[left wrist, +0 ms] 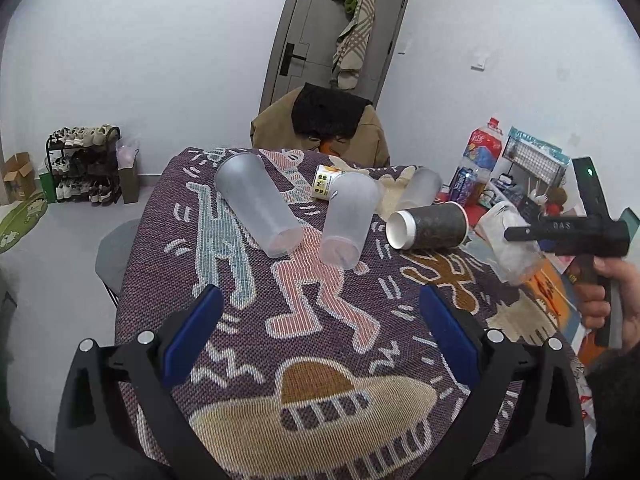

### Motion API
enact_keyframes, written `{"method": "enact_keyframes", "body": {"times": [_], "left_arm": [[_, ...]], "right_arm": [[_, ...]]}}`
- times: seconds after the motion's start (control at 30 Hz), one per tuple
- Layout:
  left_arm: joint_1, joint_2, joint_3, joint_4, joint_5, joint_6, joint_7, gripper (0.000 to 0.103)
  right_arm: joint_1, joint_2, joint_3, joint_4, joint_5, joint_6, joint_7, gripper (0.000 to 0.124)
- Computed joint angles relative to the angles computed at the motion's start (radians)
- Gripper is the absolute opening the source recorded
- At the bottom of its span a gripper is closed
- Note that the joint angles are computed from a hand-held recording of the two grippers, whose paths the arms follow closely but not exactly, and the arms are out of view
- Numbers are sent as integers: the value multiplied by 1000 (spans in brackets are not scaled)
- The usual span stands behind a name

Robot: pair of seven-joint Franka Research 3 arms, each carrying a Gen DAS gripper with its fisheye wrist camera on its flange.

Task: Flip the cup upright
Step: 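Lift the clear cup with the right gripper and rotate it upright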

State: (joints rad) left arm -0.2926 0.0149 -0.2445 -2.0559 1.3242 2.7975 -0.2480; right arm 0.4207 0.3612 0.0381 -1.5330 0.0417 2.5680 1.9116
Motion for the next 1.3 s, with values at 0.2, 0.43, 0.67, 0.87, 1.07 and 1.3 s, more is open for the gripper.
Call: {"method": "enact_keyframes", "body": {"times": [0.2,0.43,0.67,0.87,1.07,1.3], "left_arm": [[25,-44,5,-66,6,109,-74,98],[52,-98,-13,-130,48,148,-141,97],[92,-129,-16,-180,45,221,-194,97],[103,-157,-33,-220,-29,188,-133,97],[117,-128,-34,-216,-75,250,-72,97],[100,-47,-12,-181,-273,381,132,97]], "right_arm": [[22,-105,41,-166,43,91,-1,60],[32,-166,104,-289,181,176,-66,60],[64,-166,133,-340,272,228,-76,61],[91,-145,151,-368,334,275,-54,61],[139,-115,114,-388,270,306,65,63],[109,-153,143,-453,345,387,-9,81]]}}
